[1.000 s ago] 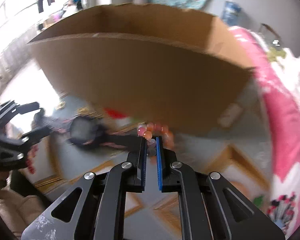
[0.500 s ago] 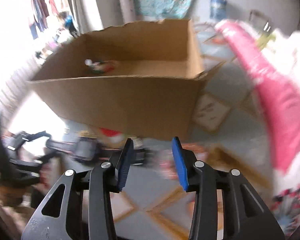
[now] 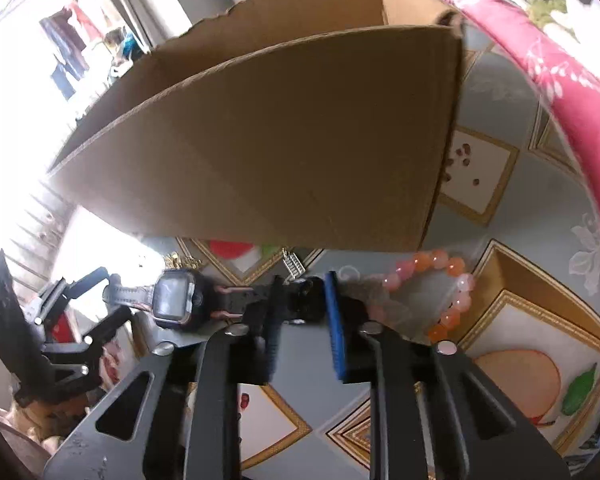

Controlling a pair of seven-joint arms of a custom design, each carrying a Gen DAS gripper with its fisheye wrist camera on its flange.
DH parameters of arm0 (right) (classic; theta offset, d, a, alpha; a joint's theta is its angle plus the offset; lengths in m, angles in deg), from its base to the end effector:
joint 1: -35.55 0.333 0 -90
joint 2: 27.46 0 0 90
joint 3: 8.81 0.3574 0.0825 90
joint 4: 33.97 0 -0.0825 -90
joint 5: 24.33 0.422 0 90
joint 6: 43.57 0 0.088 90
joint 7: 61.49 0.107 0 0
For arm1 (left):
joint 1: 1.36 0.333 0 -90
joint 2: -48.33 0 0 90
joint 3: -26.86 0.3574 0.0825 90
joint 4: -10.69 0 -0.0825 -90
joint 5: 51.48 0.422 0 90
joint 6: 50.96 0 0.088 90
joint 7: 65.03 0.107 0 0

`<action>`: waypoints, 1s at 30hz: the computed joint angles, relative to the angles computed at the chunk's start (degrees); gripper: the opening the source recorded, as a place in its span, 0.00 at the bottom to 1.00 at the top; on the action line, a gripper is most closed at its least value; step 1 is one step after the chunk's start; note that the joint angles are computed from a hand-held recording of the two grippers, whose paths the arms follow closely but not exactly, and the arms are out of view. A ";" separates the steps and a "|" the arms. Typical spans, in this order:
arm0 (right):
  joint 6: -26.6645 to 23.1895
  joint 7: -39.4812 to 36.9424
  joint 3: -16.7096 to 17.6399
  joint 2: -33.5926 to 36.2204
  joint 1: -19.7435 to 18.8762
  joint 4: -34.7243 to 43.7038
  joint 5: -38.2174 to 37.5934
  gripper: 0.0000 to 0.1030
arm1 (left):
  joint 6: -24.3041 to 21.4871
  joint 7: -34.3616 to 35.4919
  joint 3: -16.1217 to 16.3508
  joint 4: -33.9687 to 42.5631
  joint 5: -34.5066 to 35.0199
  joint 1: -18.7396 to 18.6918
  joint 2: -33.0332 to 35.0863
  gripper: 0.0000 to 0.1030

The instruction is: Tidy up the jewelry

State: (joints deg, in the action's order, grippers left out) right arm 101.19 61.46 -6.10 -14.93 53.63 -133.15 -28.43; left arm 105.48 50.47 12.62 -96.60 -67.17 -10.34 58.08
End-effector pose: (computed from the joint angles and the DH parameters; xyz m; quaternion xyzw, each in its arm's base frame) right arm 0.6671 0.2509 0.5430 -0.6176 0.7328 -0.1107 0.2631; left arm 0.6418 -0.2527 0.5278 -0.4285 0.8318 -0.3129 0.1631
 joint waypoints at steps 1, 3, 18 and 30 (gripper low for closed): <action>0.67 0.49 -0.10 -0.22 0.16 -0.32 -0.38 0.08 | 0.17 0.14 -0.03 -0.08 -0.09 0.01 -0.01 0.66; 1.78 0.75 -0.05 -0.48 0.18 -0.63 -0.31 0.05 | 0.50 0.42 -0.09 -0.26 -0.34 0.05 -0.06 0.66; 7.65 -0.07 2.17 -9.61 0.74 -9.34 3.02 0.00 | 1.30 6.24 -0.95 -1.72 -5.79 0.94 -1.03 0.66; 2.57 8.69 1.23 -8.36 0.83 -10.22 -4.19 0.02 | -2.45 9.04 0.21 -3.81 -5.71 -0.28 -4.00 0.66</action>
